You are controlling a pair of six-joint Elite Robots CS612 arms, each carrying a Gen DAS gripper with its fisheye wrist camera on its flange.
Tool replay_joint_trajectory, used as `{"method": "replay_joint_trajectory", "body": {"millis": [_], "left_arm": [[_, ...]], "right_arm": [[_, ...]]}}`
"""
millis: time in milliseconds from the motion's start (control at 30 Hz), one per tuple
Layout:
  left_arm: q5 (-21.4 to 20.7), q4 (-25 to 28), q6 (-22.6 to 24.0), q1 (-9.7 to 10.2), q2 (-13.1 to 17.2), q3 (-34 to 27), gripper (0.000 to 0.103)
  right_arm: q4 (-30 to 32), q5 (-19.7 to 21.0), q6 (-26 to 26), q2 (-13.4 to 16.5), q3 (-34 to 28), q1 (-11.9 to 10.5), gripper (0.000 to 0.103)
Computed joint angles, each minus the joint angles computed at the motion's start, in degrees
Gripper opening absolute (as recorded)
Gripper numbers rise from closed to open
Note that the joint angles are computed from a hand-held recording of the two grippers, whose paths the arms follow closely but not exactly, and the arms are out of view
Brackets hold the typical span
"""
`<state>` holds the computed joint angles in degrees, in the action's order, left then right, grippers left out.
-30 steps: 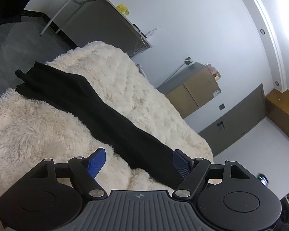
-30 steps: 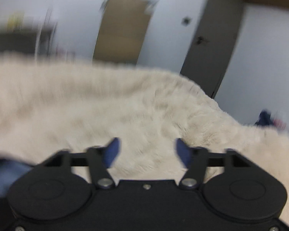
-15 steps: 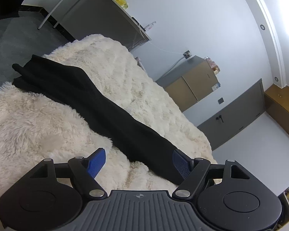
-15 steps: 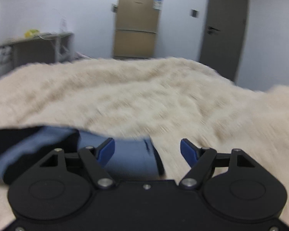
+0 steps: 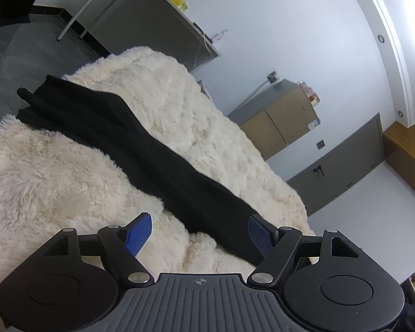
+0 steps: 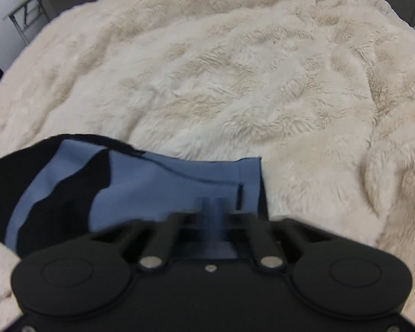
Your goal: Fold clothes
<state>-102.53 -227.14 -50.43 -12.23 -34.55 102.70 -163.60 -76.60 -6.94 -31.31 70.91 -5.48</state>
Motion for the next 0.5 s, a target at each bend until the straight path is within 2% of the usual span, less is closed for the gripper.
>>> {"method": "replay_joint_trajectory", "body": {"millis": [67,133,167,200,233,267,400,467,500], "left_arm": [[-1.13,0.28,0.50,0.17,0.12,-0.26,0.072],[-2.11,0.72,1.04,0.30,0.18,-0.53,0.072],[-2.76,1.08,1.52,0.38,0.22,-0.71,0.072],[-3.10,1.40,1.89,0.40,0.22,-0.77,0.072],[-3.38,2.05,2.40,0.40,0.13,-0.71,0.072],[-3.62,2.86,2.90,0.39,-0.04,-0.54,0.072],[-2.39,1.09,2.43,0.22,-0.25,0.35,0.072],[-0.62,-1.01,0.65,0.15,-0.03,0.73,0.073],[0.00,-1.69,-0.03,0.13,0.04,0.86,0.073]], "right_arm": [[-10.78,3.91,-0.65,-2.84,6.72,-0.39,0.000],[-16.68,3.26,-4.62,-5.18,11.77,-0.12,0.000],[-18.16,2.25,-5.30,-5.26,12.25,-0.02,0.004],[-21.01,0.07,-5.91,-5.15,12.95,0.11,0.015],[-21.47,-1.39,-5.35,-4.92,12.69,0.12,0.033],[-20.84,-1.65,-4.55,-4.70,12.14,0.04,0.040],[-13.08,0.05,1.06,-1.35,5.26,-0.76,0.053],[-3.94,-1.07,3.35,1.30,-0.46,-0.82,0.053],[-1.56,-1.75,3.66,2.07,-2.02,-0.70,0.053]]}}
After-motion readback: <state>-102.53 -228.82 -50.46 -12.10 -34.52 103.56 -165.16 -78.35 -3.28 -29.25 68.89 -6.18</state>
